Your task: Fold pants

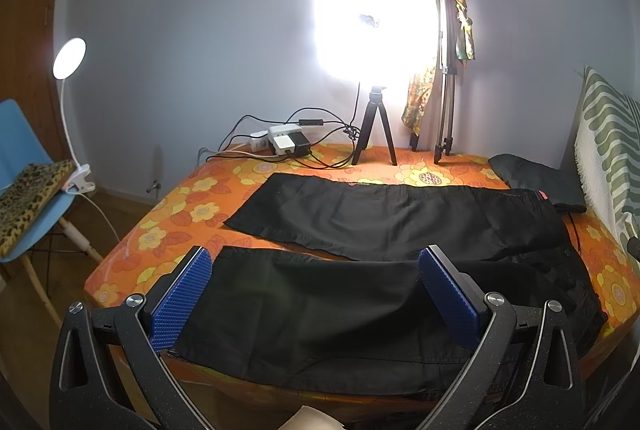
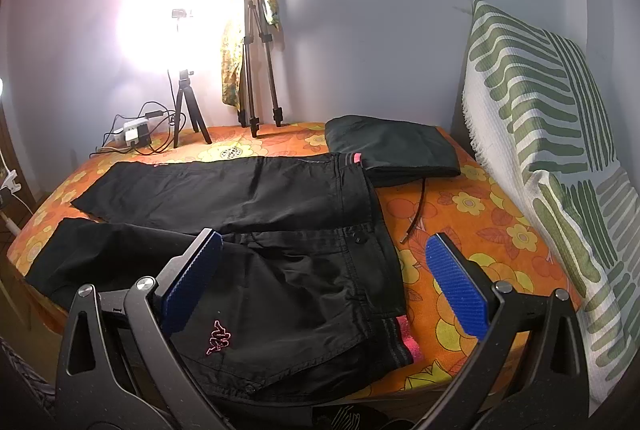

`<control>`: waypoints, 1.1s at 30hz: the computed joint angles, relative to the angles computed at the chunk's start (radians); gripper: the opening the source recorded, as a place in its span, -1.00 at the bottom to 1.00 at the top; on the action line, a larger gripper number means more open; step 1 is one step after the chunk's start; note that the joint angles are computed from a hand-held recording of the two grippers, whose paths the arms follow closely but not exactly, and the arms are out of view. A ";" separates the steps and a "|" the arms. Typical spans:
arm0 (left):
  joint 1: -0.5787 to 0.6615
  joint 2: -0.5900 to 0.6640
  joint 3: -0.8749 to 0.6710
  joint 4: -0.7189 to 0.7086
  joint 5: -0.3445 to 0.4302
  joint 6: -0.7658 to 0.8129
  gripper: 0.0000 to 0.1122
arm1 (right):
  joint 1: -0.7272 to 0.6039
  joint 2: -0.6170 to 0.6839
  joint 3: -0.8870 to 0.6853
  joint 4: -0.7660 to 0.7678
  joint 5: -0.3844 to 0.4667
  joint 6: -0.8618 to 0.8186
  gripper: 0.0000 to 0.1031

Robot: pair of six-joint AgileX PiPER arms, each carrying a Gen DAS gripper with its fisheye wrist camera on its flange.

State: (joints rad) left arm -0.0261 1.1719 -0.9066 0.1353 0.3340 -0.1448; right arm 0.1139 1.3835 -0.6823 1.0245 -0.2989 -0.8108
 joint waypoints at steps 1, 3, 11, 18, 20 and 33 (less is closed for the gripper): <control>0.000 0.000 0.000 0.000 0.000 0.000 0.83 | 0.000 -0.001 0.000 0.000 0.001 0.000 1.00; 0.000 0.000 0.000 0.000 0.000 0.001 0.83 | -0.002 -0.002 0.000 -0.004 0.004 0.004 1.00; 0.000 -0.003 0.004 -0.001 -0.001 0.001 0.83 | 0.001 -0.001 -0.001 0.006 0.000 -0.006 1.00; -0.002 -0.006 0.004 -0.009 0.003 0.011 0.83 | 0.006 0.009 -0.007 -0.004 -0.001 -0.002 0.99; 0.002 -0.006 0.003 -0.026 0.004 0.029 0.83 | 0.027 0.007 -0.017 0.063 -0.010 -0.066 0.98; 0.006 -0.001 -0.007 -0.026 0.015 0.032 0.83 | 0.021 -0.003 -0.003 -0.036 0.021 0.010 0.89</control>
State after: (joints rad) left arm -0.0202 1.1706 -0.9137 0.1090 0.3493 -0.1124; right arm 0.1347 1.3808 -0.6849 0.9888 -0.2782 -0.8011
